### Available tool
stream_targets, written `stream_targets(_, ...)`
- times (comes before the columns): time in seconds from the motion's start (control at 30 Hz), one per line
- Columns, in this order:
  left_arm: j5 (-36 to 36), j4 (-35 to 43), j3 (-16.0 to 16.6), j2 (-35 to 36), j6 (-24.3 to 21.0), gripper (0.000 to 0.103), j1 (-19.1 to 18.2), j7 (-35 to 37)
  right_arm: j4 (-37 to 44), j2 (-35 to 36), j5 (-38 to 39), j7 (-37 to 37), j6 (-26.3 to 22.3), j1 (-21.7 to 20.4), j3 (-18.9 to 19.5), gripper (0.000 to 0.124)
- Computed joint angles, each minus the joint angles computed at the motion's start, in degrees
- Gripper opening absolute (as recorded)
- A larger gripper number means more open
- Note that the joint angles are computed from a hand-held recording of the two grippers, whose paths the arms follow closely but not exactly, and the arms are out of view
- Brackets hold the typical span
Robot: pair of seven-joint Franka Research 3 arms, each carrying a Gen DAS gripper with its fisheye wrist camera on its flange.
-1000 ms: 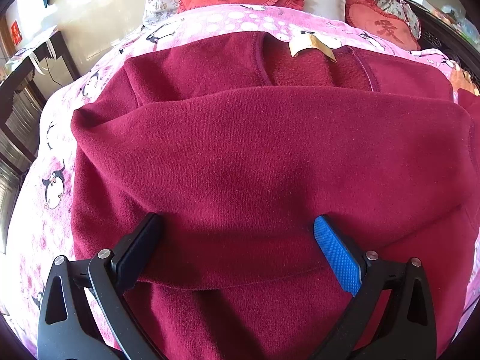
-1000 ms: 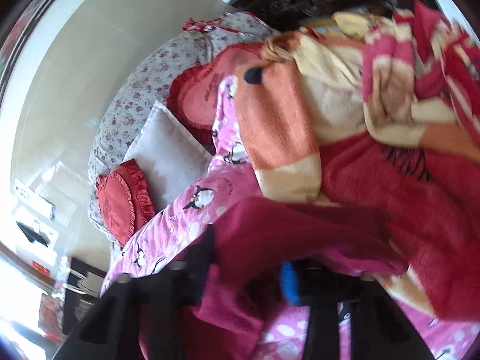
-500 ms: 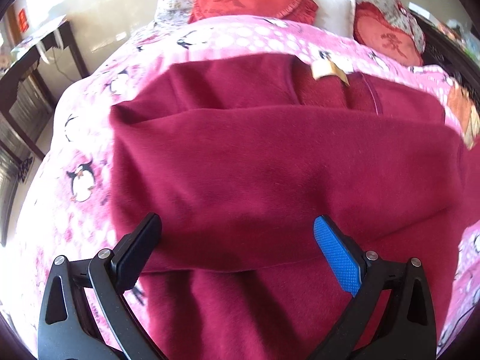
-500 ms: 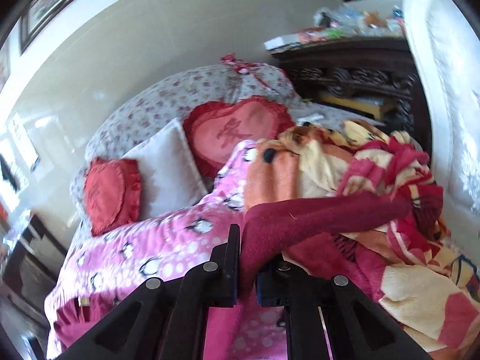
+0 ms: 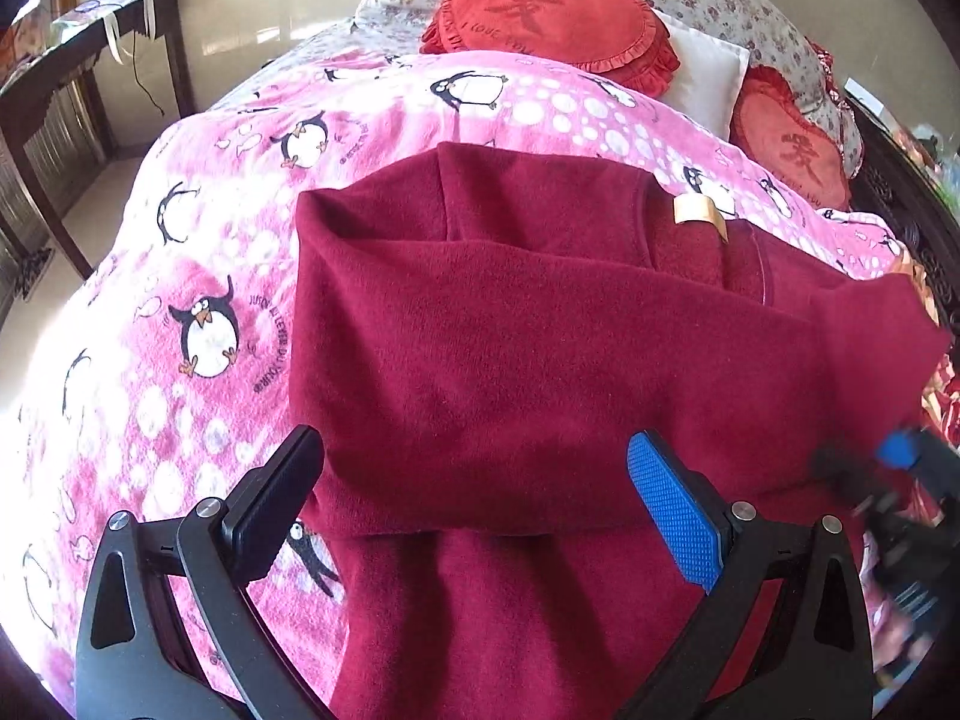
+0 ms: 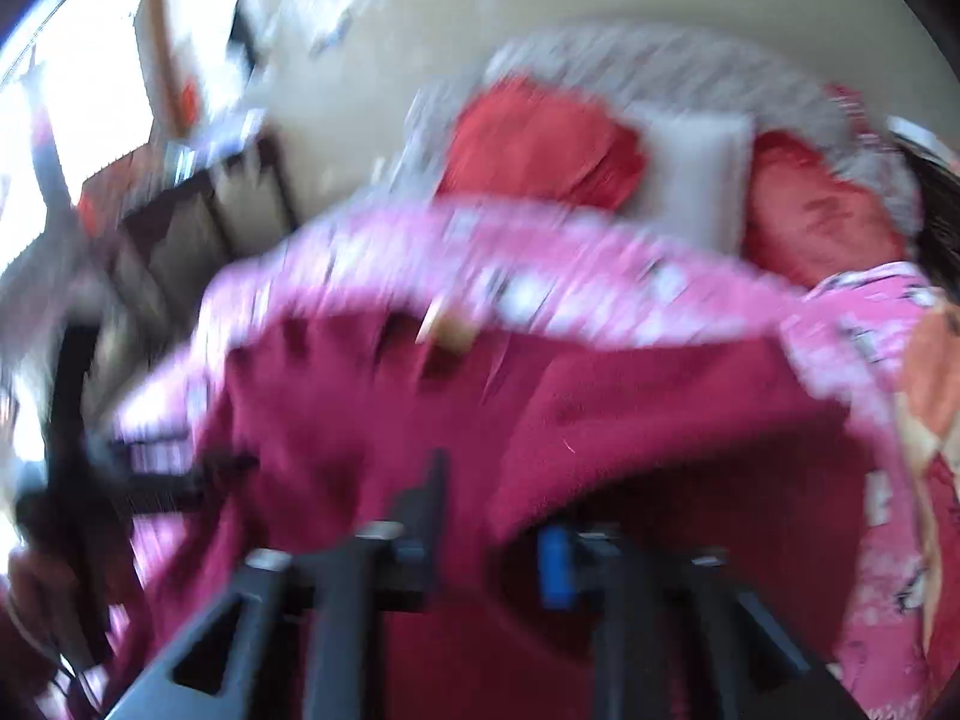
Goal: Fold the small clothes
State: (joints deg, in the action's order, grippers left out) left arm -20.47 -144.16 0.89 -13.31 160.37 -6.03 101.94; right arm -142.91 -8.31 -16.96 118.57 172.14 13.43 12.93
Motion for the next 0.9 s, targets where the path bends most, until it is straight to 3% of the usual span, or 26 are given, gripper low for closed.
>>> stream_targets(0.07, -0.05, -0.56, 0.23, -0.52, 0.50, 0.102, -0.16, 1.14, -0.91, -0.02, -7.65, 5.57, 0.40, -2.68, 2.91, 0.049)
stream_targets(0.17, 0.97, -1.27, 0.14, -0.72, 1.61, 0.102, -0.13, 1.35, -5.33, -3.00, -0.38, 2.79, 4.34, 0.64, -0.97, 0.050)
stream_targets(0.27, -1.08, -1.02, 1.23, -0.38, 1.08, 0.102, -1.05, 2.79, -7.44, -4.44, 5.41, 0.44, 8.16, 1.17, -2.75, 0.052)
stream_targets(0.33, -4.25, -1.20, 2.26, -0.59, 1.01, 0.102, -2.11, 4.96, -7.26, -4.40, 10.11, -3.57, 8.75, 6.10, -7.02, 0.054)
stream_targets(0.4, -10.05, -1.18, 4.24, -1.11, 0.23, 0.102, -4.05, 9.62, -6.57, -4.14, 17.23, -10.14, 8.80, 15.41, -14.71, 0.054)
stream_targets(0.5, -14.80, -0.61, 4.68, -1.13, -1.48, 0.102, -4.18, 13.23, -6.25, -4.10, 22.93, -15.22, 8.66, 21.53, -18.89, 0.054)
stream_targets(0.6, -19.00, 0.38, 4.32, -0.96, -4.03, 0.102, -3.64, 15.29, -7.58, -5.49, 25.50, -16.71, 7.89, 21.13, -17.69, 0.054)
stream_targets(0.77, -23.64, 1.60, 2.01, -0.35, -4.29, 0.102, -3.34, 17.86, -10.64, -8.58, 32.30, -20.21, 7.84, 22.77, -19.49, 0.055)
stream_targets(0.9, -22.18, 4.43, -1.01, 2.96, -2.97, 0.101, -3.30, 18.46, -12.46, -10.72, 40.47, -24.86, 9.26, 29.94, -26.46, 0.056)
